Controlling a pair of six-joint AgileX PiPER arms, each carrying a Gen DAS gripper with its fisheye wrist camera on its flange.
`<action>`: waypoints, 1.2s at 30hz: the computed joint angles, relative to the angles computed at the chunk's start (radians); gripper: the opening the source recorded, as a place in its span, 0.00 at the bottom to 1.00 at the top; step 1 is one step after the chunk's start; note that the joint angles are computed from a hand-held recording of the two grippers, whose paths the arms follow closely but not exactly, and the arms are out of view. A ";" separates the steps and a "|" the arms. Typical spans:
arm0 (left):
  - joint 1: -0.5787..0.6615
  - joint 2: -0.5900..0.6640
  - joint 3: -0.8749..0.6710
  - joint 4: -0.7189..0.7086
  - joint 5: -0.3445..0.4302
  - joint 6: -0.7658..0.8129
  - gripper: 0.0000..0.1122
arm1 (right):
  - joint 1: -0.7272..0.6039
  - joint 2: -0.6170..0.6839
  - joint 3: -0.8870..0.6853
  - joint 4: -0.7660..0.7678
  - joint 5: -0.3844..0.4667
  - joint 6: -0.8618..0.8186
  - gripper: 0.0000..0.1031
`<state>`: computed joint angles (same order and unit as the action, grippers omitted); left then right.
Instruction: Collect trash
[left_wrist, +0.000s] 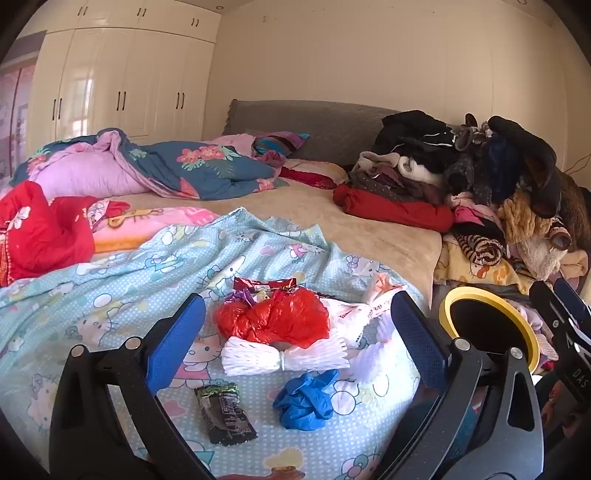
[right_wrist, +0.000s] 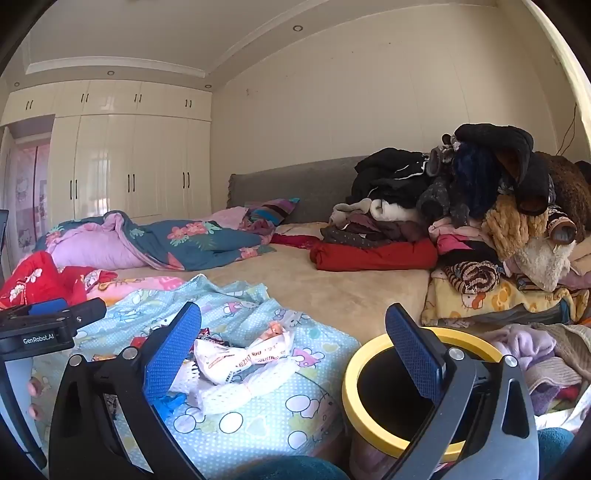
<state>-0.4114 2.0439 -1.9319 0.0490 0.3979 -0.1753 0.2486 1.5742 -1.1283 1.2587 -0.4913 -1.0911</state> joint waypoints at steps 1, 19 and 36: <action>0.000 0.001 0.000 -0.001 -0.002 0.001 0.82 | 0.000 0.001 -0.003 0.019 0.001 -0.006 0.94; -0.001 -0.006 0.016 -0.011 -0.022 -0.001 0.82 | -0.001 -0.004 -0.003 0.026 0.007 -0.032 0.94; -0.009 -0.007 0.016 0.005 -0.026 -0.019 0.82 | -0.001 -0.005 -0.002 0.023 0.004 -0.032 0.94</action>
